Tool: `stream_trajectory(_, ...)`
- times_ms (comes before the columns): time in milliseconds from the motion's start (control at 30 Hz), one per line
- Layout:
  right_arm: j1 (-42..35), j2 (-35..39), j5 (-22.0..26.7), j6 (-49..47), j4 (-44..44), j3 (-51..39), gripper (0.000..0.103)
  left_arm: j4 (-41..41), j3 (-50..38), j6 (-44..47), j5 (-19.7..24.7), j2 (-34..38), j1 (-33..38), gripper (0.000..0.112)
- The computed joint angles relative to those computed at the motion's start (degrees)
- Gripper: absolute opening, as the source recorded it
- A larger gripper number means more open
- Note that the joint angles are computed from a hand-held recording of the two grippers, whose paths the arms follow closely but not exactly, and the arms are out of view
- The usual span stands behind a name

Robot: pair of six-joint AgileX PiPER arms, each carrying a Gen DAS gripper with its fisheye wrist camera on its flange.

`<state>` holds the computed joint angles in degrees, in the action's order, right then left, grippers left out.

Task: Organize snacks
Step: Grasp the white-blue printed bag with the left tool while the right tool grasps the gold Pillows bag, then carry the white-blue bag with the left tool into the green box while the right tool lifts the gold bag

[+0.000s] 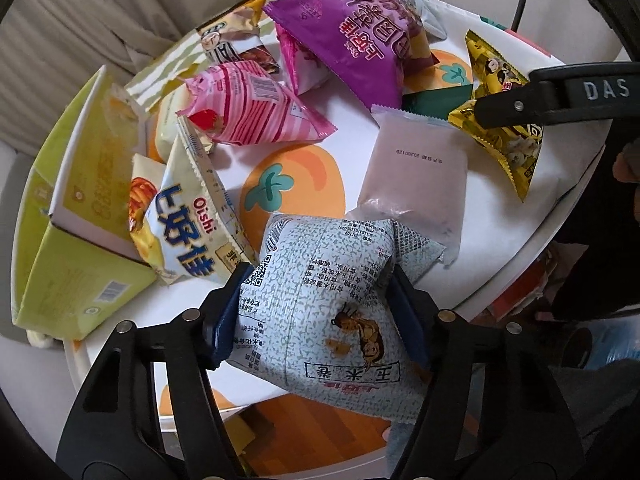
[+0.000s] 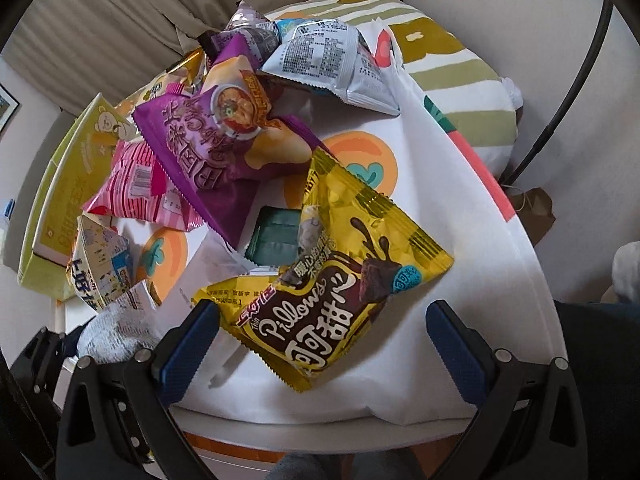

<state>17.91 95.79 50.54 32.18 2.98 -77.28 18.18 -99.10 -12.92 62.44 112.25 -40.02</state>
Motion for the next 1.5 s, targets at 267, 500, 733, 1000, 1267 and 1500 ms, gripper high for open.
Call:
stream_trajectory(267, -0.67, 2.63, -1.46, -1.48, 2.01, -2.18, 0.100, -0.58, 1.00, -2.78, 0.36, -2.17, 0.43, 0.061)
stream_trajectory(500, -4.23, 3.51, -5.86, -7.14, 12.21, 0.66, 0.066, -2.60, 1.05, -4.06, -0.32, -3.31, 1.55, 0.061)
stream_trajectory(733, -3.21, 1.59, -6.71, -6.19, 9.77, 0.92, 0.055, -3.36, 0.36, -5.71, -0.36, -4.60, 1.97, 0.061)
stream_trajectory(1000, -1.89, -1.36, -2.81, -5.49, 5.21, -2.29, 0.052, -3.44, -3.20, -7.67, 1.03, -5.48, 1.55, 0.061)
stream_trajectory(1267, 0.17, -4.58, 2.57, -7.51, -0.88, -9.15, 0.052, -1.86, -10.33, -12.04, 3.34, -6.38, 2.12, 0.061)
stream_trajectory(1500, 3.23, -0.28, 8.47, -13.73, -0.82, -24.59, 0.052, -0.99, -16.05, -14.73, 4.53, -7.89, 6.92, 0.061)
